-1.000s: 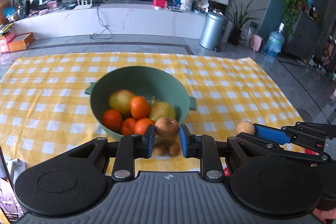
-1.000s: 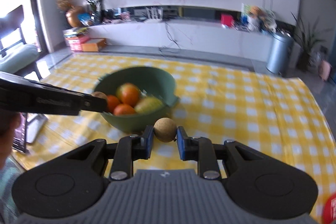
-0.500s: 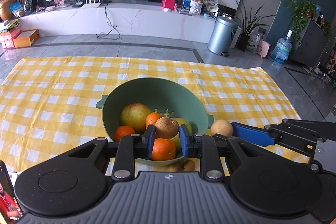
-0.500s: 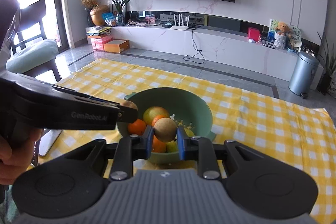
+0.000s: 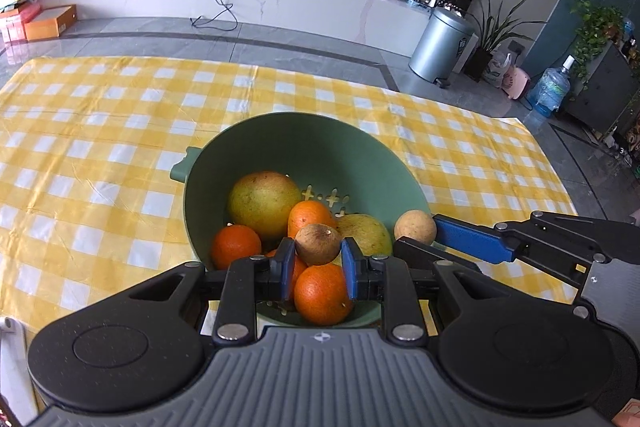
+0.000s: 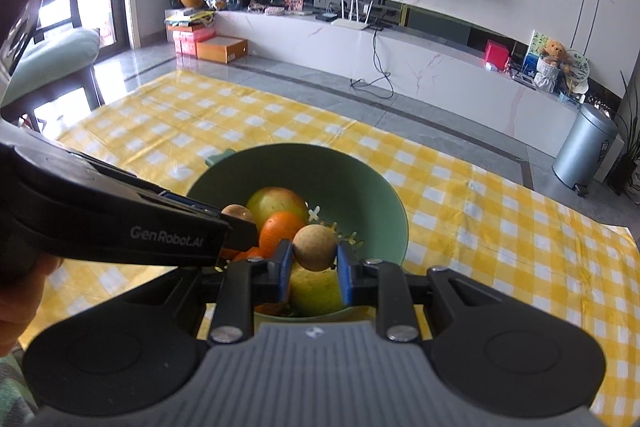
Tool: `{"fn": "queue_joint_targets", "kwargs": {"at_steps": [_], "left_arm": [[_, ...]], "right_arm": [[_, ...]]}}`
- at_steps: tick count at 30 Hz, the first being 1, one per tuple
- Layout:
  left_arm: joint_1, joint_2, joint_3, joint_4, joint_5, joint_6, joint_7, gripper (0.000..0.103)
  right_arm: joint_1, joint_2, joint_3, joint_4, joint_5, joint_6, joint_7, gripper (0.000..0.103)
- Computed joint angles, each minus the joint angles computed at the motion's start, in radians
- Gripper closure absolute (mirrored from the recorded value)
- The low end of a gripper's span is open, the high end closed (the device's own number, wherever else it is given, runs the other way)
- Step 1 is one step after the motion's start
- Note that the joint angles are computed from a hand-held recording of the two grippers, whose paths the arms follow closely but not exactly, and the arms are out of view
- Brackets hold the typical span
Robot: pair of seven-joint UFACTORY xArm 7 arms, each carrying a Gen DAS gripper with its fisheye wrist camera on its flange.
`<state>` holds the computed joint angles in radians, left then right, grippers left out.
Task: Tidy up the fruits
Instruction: 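Carry both brown fruits into the green colander and open both tools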
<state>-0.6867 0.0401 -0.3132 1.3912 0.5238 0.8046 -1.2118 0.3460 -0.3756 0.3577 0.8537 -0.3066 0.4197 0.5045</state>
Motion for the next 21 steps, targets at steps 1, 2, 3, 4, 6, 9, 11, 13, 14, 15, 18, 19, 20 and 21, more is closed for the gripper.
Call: {"fn": "queue_joint_targets", "kwargs": {"at_steps": [1, 2, 3, 4, 6, 9, 11, 13, 14, 15, 18, 19, 20, 21], "left_arm": [[0.002, 0.007, 0.002, 0.003, -0.001, -0.001, 0.001, 0.076], [0.003, 0.013, 0.005, 0.005, -0.003, -0.001, 0.001, 0.076], [0.005, 0.018, 0.008, 0.006, -0.006, -0.003, -0.001, 0.076], [0.006, 0.024, 0.011, 0.008, -0.01, -0.007, -0.001, 0.076], [0.007, 0.032, 0.018, 0.005, -0.015, -0.02, -0.002, 0.076], [0.005, 0.047, 0.025, 0.01, -0.018, -0.026, -0.002, 0.075], [0.002, 0.052, 0.029, 0.017, -0.01, -0.022, 0.0, 0.075], [0.0, 0.058, 0.034, 0.023, -0.013, -0.014, 0.005, 0.075], [0.0, 0.06, 0.036, 0.024, -0.014, -0.01, 0.007, 0.075], [-0.001, 0.06, 0.037, 0.024, -0.014, -0.005, 0.006, 0.075], [-0.002, 0.067, 0.042, 0.027, -0.025, 0.021, 0.001, 0.075], [-0.001, 0.067, 0.043, 0.024, -0.033, 0.026, -0.002, 0.075], [0.0, 0.066, 0.043, 0.02, -0.04, 0.029, -0.005, 0.075], [0.001, 0.064, 0.043, 0.014, -0.045, 0.027, -0.006, 0.075]], "right_arm": [[-0.002, 0.01, 0.0, 0.004, -0.004, -0.002, -0.003, 0.083], [-0.006, 0.019, 0.0, 0.008, -0.01, -0.003, -0.004, 0.083], [-0.008, 0.027, 0.0, 0.011, -0.016, -0.004, -0.004, 0.083], [-0.011, 0.034, -0.001, 0.013, -0.021, -0.004, -0.005, 0.083], [-0.013, 0.051, -0.005, 0.021, -0.03, -0.003, -0.006, 0.083], [-0.016, 0.068, -0.009, 0.024, -0.045, -0.003, -0.001, 0.083], [-0.016, 0.08, -0.013, 0.027, -0.053, -0.003, 0.001, 0.083], [-0.012, 0.091, -0.02, 0.03, -0.054, -0.002, 0.0, 0.083], [-0.01, 0.097, -0.024, 0.031, -0.053, -0.002, -0.003, 0.083], [-0.007, 0.102, -0.027, 0.033, -0.053, -0.001, -0.006, 0.083], [0.002, 0.114, -0.036, 0.036, -0.048, 0.0, -0.014, 0.083], [0.004, 0.118, -0.039, 0.036, -0.045, 0.0, -0.017, 0.083], [0.006, 0.121, -0.042, 0.035, -0.044, 0.0, -0.018, 0.083], [0.008, 0.123, -0.044, 0.034, -0.041, 0.001, -0.019, 0.083]]}}
